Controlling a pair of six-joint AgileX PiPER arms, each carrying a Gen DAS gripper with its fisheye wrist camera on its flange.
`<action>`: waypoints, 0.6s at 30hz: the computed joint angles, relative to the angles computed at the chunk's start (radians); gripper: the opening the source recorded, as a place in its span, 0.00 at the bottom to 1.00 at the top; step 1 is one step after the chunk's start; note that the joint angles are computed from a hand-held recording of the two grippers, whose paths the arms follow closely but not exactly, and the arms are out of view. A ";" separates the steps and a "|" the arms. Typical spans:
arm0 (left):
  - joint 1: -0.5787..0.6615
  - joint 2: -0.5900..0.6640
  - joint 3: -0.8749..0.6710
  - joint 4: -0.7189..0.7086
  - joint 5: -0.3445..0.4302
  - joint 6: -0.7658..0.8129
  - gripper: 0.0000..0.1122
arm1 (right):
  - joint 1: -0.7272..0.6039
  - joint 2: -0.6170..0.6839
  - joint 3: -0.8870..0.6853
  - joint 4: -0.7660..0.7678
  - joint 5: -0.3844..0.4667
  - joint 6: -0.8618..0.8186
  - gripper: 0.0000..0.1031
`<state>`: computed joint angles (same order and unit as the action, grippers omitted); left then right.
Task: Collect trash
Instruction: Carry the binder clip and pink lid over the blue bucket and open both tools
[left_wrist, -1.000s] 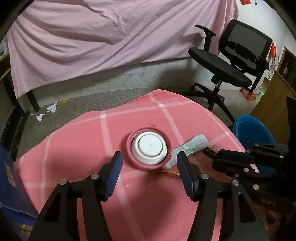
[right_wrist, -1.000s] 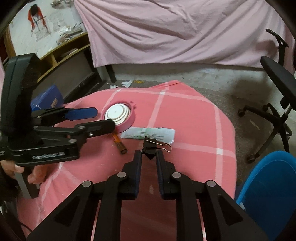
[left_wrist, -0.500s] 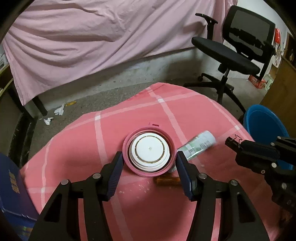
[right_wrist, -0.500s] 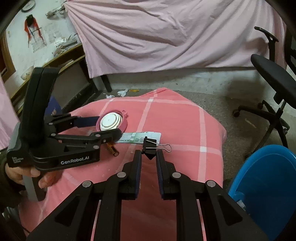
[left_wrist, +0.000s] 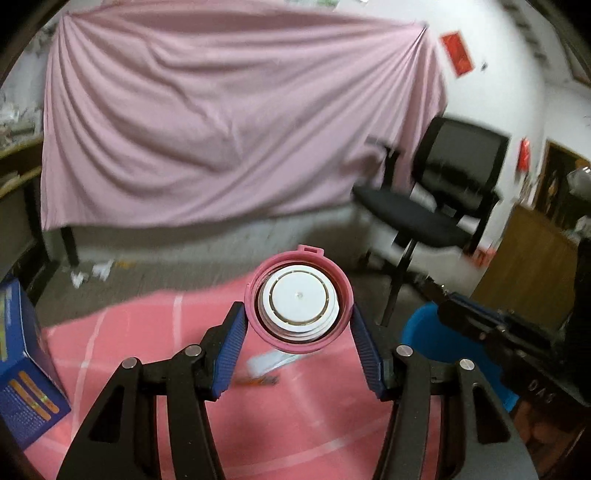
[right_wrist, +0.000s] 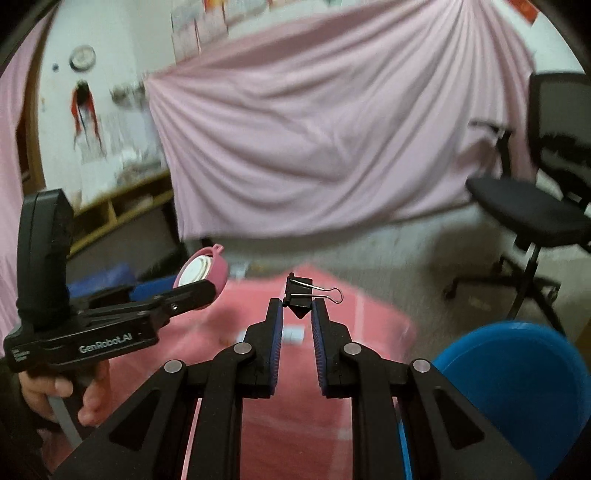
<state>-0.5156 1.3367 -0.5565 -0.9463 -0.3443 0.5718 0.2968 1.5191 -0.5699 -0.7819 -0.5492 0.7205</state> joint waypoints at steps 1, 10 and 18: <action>-0.038 -0.016 0.000 -0.027 -0.038 0.020 0.46 | -0.027 -0.036 0.039 0.046 -0.054 -0.052 0.13; -0.371 -0.020 -0.103 -0.172 -0.302 0.227 0.46 | -0.284 -0.226 0.227 0.127 -0.365 -0.158 0.13; -0.504 0.148 -0.270 -0.162 -0.340 0.285 0.46 | -0.641 -0.249 0.252 -0.083 -0.506 -0.007 0.13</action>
